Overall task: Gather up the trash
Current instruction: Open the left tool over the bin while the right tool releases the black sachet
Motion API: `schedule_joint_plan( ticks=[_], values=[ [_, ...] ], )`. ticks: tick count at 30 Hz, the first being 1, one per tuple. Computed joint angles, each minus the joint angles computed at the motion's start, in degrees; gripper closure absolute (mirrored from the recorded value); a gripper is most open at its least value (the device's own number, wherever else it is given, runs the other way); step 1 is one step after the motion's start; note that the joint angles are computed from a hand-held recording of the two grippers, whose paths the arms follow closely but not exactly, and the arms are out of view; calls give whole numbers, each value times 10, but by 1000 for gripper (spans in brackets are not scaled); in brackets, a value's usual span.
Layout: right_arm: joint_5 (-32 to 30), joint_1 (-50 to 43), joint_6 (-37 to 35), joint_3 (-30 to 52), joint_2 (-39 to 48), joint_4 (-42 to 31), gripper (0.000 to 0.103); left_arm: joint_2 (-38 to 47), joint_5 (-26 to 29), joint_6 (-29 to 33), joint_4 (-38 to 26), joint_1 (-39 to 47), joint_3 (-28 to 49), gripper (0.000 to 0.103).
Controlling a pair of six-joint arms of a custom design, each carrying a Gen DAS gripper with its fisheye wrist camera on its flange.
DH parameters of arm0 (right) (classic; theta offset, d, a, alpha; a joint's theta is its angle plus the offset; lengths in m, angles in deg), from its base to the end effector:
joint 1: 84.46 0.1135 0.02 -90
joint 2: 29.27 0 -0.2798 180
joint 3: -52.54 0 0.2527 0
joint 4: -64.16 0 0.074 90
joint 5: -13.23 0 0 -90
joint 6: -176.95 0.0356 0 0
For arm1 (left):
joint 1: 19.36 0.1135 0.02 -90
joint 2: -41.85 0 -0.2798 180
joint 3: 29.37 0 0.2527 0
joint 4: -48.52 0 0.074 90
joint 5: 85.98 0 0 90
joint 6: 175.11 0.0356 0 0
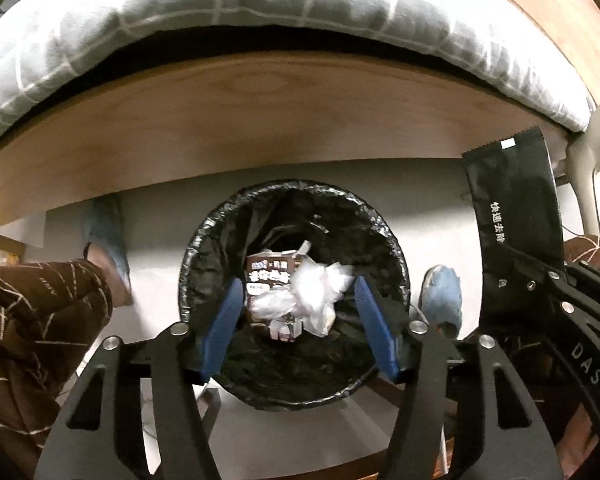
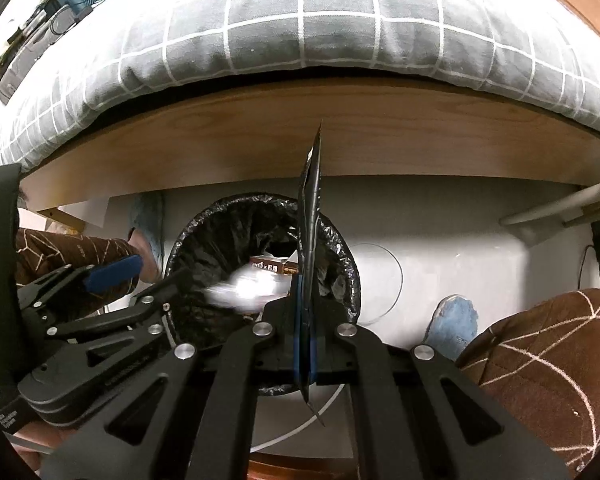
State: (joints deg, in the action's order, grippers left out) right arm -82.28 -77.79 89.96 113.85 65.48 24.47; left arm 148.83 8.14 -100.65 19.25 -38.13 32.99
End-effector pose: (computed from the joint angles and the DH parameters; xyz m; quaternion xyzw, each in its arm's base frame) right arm 0.2835 0.0366 0.1484 -0.0386 0.9873 0.0597 0.1420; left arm 0.2946 -0.1028 0.0984 0.0329 0.9890 -0.0753 0.1233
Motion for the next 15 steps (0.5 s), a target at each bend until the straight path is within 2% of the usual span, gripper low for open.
schedule_joint_plan(
  ticks=[4, 10, 15],
  values=[
    [1, 5, -1, 0, -3, 4, 101, -23, -4, 4, 0, 15, -10, 26],
    [3, 23, 4, -1, -3, 18, 101, -73, -19, 15, 9, 51, -40, 9],
    [10, 48, 5, 5, 11, 28, 100, -104, -17, 22, 10, 86, -61, 6]
  ],
)
